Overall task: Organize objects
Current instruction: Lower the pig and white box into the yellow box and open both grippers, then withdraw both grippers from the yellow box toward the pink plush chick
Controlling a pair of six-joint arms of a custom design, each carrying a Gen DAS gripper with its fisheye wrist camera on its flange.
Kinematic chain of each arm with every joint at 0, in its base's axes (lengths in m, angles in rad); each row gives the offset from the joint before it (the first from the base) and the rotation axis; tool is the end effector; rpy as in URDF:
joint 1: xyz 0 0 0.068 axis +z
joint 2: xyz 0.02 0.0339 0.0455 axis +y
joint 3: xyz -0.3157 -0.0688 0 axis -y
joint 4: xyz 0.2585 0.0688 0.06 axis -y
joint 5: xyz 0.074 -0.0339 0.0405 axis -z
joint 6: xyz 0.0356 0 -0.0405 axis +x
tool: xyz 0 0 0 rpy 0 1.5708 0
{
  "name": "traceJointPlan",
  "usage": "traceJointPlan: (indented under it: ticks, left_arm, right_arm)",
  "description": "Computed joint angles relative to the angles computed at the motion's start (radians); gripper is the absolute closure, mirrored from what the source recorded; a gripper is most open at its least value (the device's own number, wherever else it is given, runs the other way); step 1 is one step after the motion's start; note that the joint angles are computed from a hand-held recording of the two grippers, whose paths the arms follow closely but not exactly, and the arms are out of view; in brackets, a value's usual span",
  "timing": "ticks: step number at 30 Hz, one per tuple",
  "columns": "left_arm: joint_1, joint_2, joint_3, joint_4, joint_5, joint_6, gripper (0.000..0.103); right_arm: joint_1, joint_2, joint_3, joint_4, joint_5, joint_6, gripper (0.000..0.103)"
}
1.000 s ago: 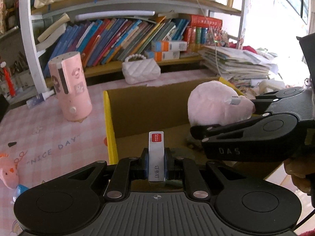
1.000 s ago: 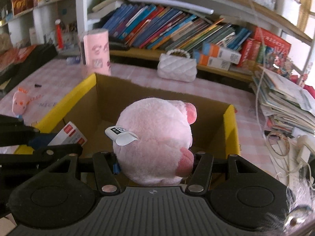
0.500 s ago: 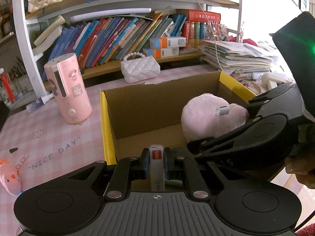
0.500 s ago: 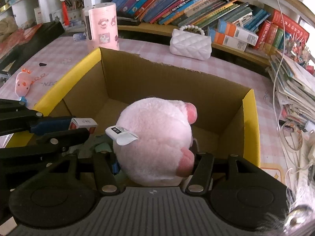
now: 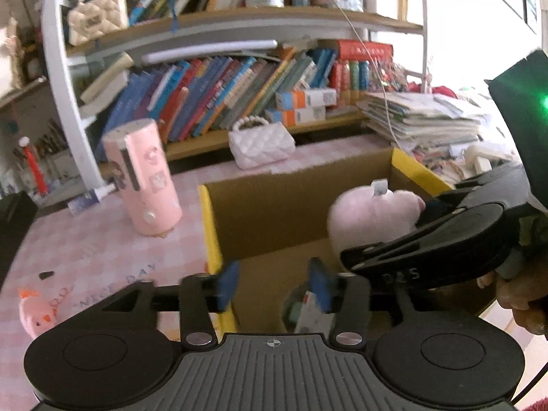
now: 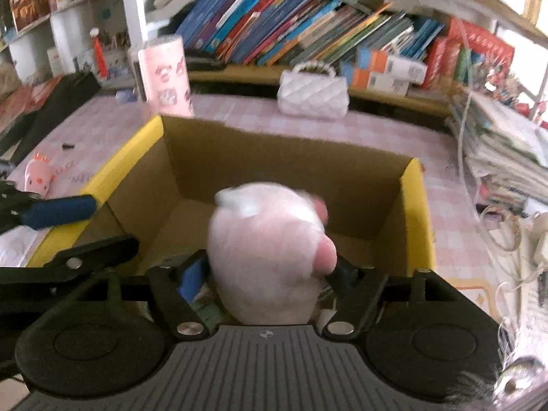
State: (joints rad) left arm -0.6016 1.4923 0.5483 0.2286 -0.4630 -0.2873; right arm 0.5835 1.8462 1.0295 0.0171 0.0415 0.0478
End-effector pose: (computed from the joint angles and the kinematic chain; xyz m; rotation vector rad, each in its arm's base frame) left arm 0.2360 -0.1427 0.1846 0.1101 2.1955 0.0368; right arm 0.3371 0.2208 0.1914 -0.6116 2.3045 0.2534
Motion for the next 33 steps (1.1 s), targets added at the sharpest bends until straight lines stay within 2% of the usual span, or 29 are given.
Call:
traceJointPlan:
  ticks: [2, 3, 4, 11, 19, 26, 33]
  left_arm:
    - [-0.008, -0.031, -0.017, 0.011, 0.002, -0.004, 0.039]
    - [-0.021, -0.042, -0.020, 0.008, -0.024, -0.009, 0.033]
    - [-0.036, -0.054, -0.028, 0.014, -0.049, -0.009, 0.032]
    - [-0.106, -0.148, -0.065, 0.012, -0.112, -0.016, 0.027]
    - [-0.141, -0.258, -0.120, -0.017, -0.129, -0.046, 0.025]
    - [-0.164, -0.380, -0.185, -0.072, -0.131, -0.070, 0.024]
    - [-0.191, -0.538, -0.241, -0.199, -0.121, -0.109, 0.024]
  right_arm:
    - [0.001, -0.020, -0.027, 0.034, 0.008, 0.008, 0.028]
    - [0.002, -0.032, -0.045, 0.056, 0.010, 0.017, 0.027]
    - [0.003, -0.046, -0.062, 0.077, 0.015, 0.027, 0.027]
    - [0.016, -0.140, -0.157, 0.168, 0.066, 0.113, 0.027]
    - [0.066, -0.270, -0.272, 0.213, 0.208, 0.187, 0.027]
    - [0.147, -0.364, -0.358, 0.172, 0.369, 0.305, 0.027]
    - [0.282, -0.417, -0.401, 0.046, 0.529, 0.494, 0.027]
